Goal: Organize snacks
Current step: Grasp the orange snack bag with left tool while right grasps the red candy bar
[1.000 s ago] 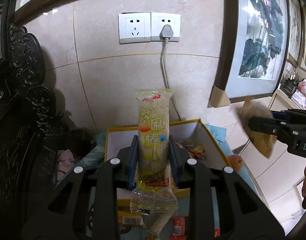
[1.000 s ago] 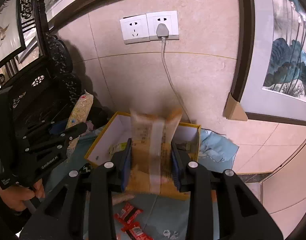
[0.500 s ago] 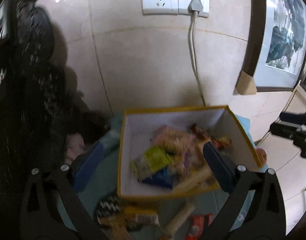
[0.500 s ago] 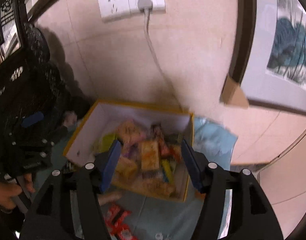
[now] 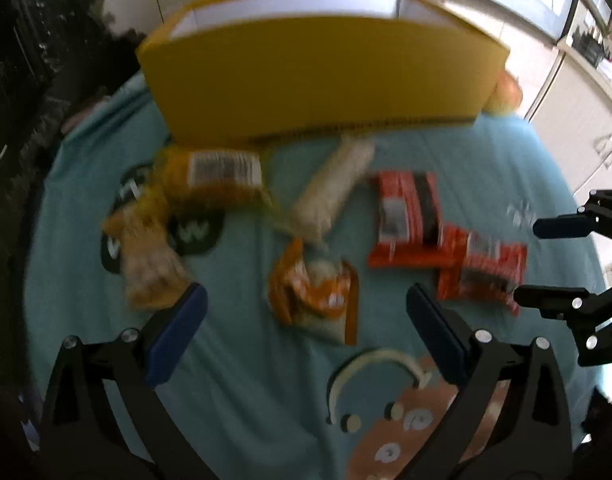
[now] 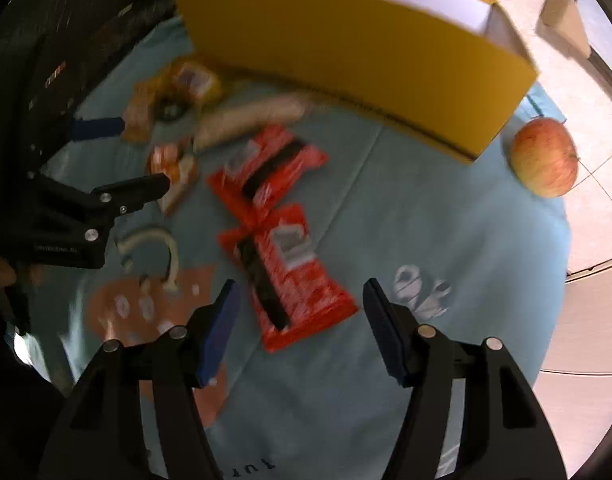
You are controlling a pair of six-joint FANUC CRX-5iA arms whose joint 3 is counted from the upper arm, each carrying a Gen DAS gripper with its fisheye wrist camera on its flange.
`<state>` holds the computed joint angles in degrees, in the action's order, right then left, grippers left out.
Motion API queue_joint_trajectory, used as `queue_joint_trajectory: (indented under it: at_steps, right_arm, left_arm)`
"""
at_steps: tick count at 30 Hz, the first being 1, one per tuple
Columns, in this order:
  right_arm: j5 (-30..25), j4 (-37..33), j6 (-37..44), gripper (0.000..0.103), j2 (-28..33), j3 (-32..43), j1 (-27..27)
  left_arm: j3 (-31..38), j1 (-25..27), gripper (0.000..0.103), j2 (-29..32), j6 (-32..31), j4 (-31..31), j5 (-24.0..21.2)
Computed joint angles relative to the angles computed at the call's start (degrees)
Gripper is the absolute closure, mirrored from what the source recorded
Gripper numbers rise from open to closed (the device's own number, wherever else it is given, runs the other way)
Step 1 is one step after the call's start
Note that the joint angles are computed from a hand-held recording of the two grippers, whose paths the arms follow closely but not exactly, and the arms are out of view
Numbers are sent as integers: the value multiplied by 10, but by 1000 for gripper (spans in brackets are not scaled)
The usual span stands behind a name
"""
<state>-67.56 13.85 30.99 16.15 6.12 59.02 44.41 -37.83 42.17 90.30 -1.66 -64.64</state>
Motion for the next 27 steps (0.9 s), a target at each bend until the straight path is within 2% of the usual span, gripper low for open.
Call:
queue_joint_trajectory:
  at_steps: [5, 8, 9, 10, 11, 12, 13, 14, 16, 22, 27]
  right_arm:
    - [1, 9, 17, 39, 21, 13, 1]
    - [-4, 29, 22, 39, 38, 17, -1]
    - [-5, 27, 23, 39, 43, 18, -3]
    - [-12, 3, 31, 39, 49, 27, -9]
    - [-9, -8, 31, 38, 50, 29, -14]
    - [-7, -8, 23, 44, 47, 27, -15]
    - [-9, -9, 20, 55, 46, 27, -16]
    - [-13, -14, 12, 59, 44, 28, -19]
    - [-7, -20, -7, 59, 33, 20, -21]
    - [41, -11, -68, 59, -17, -33, -5]
    - [46, -2, -98, 59, -39, -53, 6]
  left_arm:
    - [-4, -4, 2, 5, -2, -5, 7]
    - [16, -10, 2, 22, 5, -23, -3]
    - [23, -11, 6, 30, 2, -25, -8]
    - [29, -11, 28, 36, -4, -23, -17]
    - [26, -7, 35, 38, -14, -10, -17]
    - [3, -4, 46, 26, -15, 1, 5]
    - [-9, -3, 50, 19, -16, 1, 12]
    - [-20, -1, 51, 13, -21, 8, 20]
    - [-46, 5, 54, -1, -29, 23, 35]
    - [-143, 21, 55, -60, -39, 64, 99]
    - [-163, 16, 55, -75, -43, 67, 102]
